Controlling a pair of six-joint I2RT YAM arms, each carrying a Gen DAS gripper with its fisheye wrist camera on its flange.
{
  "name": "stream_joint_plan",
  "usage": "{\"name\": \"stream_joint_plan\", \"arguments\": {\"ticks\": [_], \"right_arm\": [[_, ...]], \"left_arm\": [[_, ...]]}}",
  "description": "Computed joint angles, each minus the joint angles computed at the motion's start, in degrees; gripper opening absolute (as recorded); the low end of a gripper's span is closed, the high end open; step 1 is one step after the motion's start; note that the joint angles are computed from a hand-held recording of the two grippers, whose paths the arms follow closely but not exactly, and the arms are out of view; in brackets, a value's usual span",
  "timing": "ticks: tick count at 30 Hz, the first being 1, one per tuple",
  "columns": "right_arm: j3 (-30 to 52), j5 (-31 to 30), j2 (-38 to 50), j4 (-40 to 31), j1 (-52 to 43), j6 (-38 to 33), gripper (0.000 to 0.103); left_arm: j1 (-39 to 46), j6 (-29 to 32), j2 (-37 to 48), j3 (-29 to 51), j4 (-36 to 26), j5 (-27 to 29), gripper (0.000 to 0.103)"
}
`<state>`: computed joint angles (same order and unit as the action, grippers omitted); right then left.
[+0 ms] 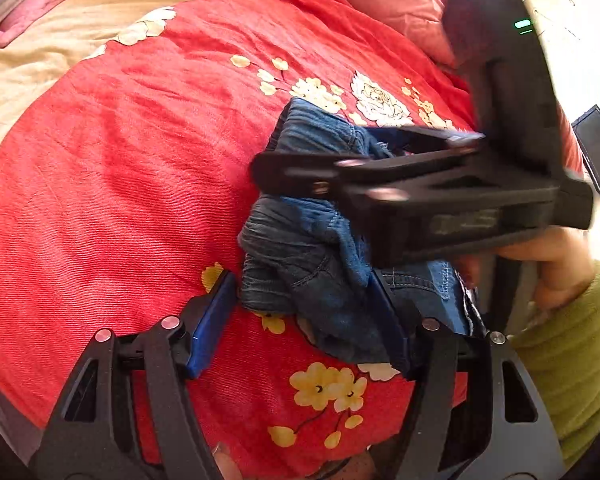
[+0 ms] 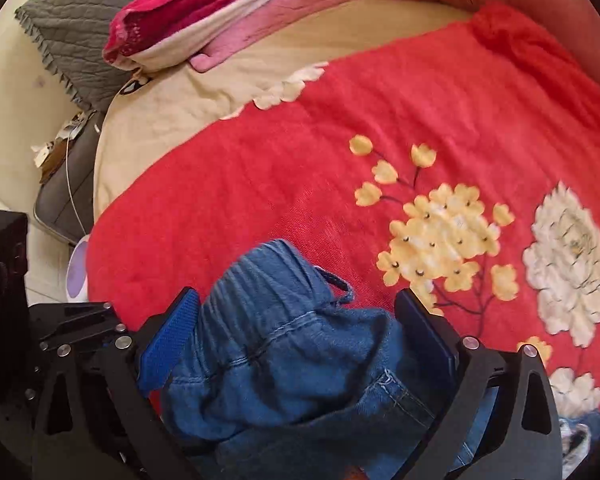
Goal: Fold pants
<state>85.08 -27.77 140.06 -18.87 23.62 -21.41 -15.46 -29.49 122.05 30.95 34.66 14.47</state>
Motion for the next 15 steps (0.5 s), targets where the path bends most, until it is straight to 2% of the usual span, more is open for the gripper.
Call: {"name": "stream_joint_plan", "arguments": {"ticks": [1,2,4,5,8,11,13,15], "right_arm": [[0.5,-1.6,0.9,-0.3,-0.2,-0.3,0.066],[0.0,-3.0,0.7,0.2,-0.3,-1.0,0.052],[-4.3,-3.6,-2.5,3.7,-0.3,-2.3,0.041],[-8.3,-4.3,-5.9,6.8,-0.9,-3.0,0.039],[-13.9,-9.6,-11.2,10.0,-4.4,-1.9,0.037],[-16.7,-14.1,-14.8,9.9,-8.9,-2.0,0.035],[-18.3,-16.6,-16.7,9.9,-11.8,-2.3,0.035],[-19.0,-18.5,-18.3,8.6,-14.9,-3.8,0.035]], "left_arm": [[0.1,-0.4,0.1,-0.2,0.3,0.2,0.059],[0.1,-0.6,0.1,-0.1,0.4,0.2,0.06],[0.1,-0.9,-0.2,-0.9,1.2,0.3,0.06],[0.3,-0.8,-0.6,-0.7,0.8,0.5,0.063],[0.0,-2.8,-1.0,-2.8,5.3,0.6,0.071],[-1.9,-4.6,-0.6,-3.5,10.5,3.2,0.072],[-4.0,-5.8,-0.6,-2.9,11.6,3.1,0.072],[-4.7,-7.9,0.4,-2.2,14.3,6.1,0.071]]}}
